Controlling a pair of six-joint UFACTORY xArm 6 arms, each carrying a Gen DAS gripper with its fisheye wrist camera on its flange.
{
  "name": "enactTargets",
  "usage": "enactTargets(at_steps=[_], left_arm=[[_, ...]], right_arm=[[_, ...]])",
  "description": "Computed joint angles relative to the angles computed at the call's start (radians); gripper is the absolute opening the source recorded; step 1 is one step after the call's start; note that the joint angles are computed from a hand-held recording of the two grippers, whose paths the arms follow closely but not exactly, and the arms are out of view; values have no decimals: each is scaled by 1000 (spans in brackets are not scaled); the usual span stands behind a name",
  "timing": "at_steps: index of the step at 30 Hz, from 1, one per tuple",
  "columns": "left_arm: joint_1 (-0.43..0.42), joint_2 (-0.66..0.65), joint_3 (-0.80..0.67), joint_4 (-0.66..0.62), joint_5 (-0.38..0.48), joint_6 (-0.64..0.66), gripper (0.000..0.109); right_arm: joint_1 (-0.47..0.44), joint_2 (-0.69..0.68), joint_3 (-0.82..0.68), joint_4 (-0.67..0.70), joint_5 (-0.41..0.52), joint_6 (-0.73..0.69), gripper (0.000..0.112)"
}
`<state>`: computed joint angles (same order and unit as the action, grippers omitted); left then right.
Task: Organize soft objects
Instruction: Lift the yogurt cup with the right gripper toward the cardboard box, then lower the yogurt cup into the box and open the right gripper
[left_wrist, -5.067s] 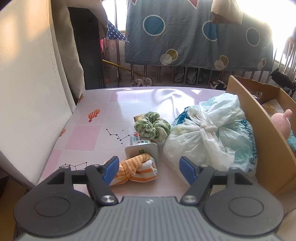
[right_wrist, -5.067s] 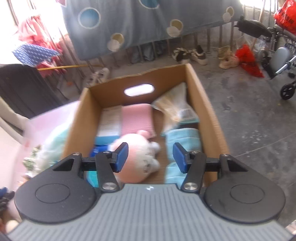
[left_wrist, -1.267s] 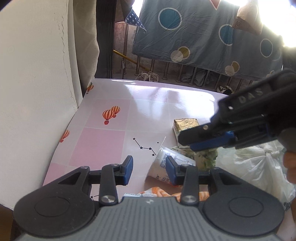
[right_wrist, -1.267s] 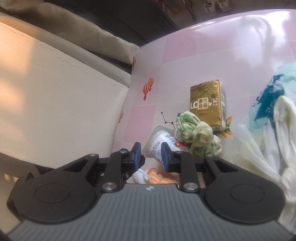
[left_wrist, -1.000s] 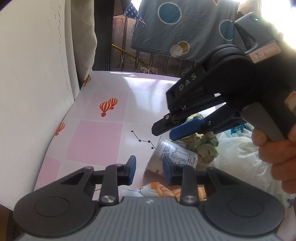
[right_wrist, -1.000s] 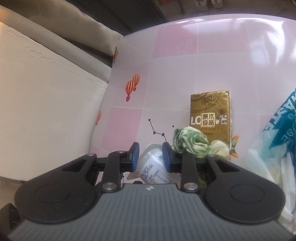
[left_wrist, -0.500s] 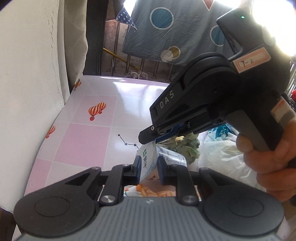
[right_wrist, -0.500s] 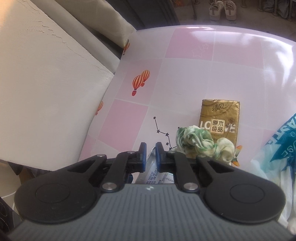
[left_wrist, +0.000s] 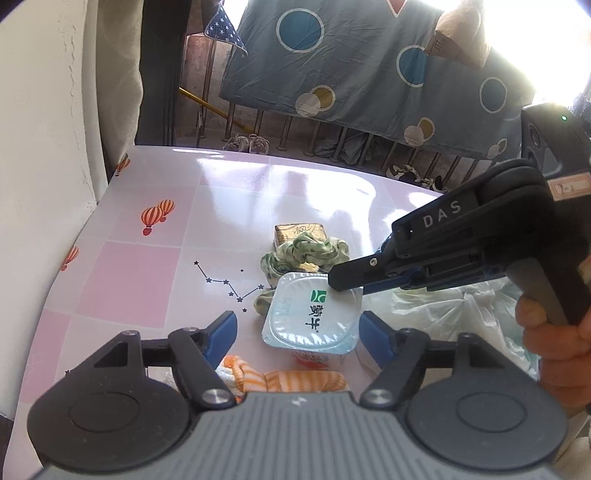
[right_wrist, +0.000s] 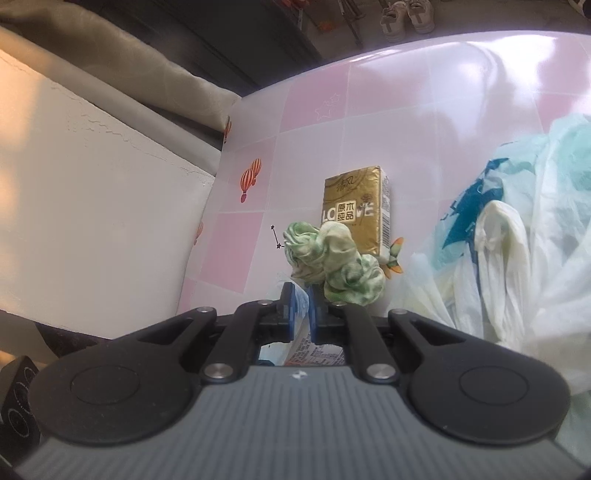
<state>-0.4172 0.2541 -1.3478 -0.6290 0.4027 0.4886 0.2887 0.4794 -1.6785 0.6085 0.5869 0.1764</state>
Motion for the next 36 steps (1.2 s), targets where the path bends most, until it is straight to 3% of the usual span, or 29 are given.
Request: enactTargets(at_steps=[7, 10, 12, 21, 29, 36], left_arm=[[-16, 75, -92, 139, 85, -101, 80], [-27, 93, -101, 245, 67, -175, 66], [-31, 90, -87, 300, 42, -221, 65], [-39, -2, 4, 320, -30, -234, 64], [-90, -147, 81, 379, -118, -241, 64], [-216, -184, 36, 358, -128, -205, 64]], right_arm=[[-11, -33, 72, 189, -27, -120, 9], [-17, -38, 92, 289, -21, -182, 9], [-16, -48, 108, 328, -22, -206, 9], [1, -119, 165, 402, -41, -252, 9], [17, -338, 329, 458, -125, -311, 9], [-38, -674, 608, 475, -207, -326, 9]])
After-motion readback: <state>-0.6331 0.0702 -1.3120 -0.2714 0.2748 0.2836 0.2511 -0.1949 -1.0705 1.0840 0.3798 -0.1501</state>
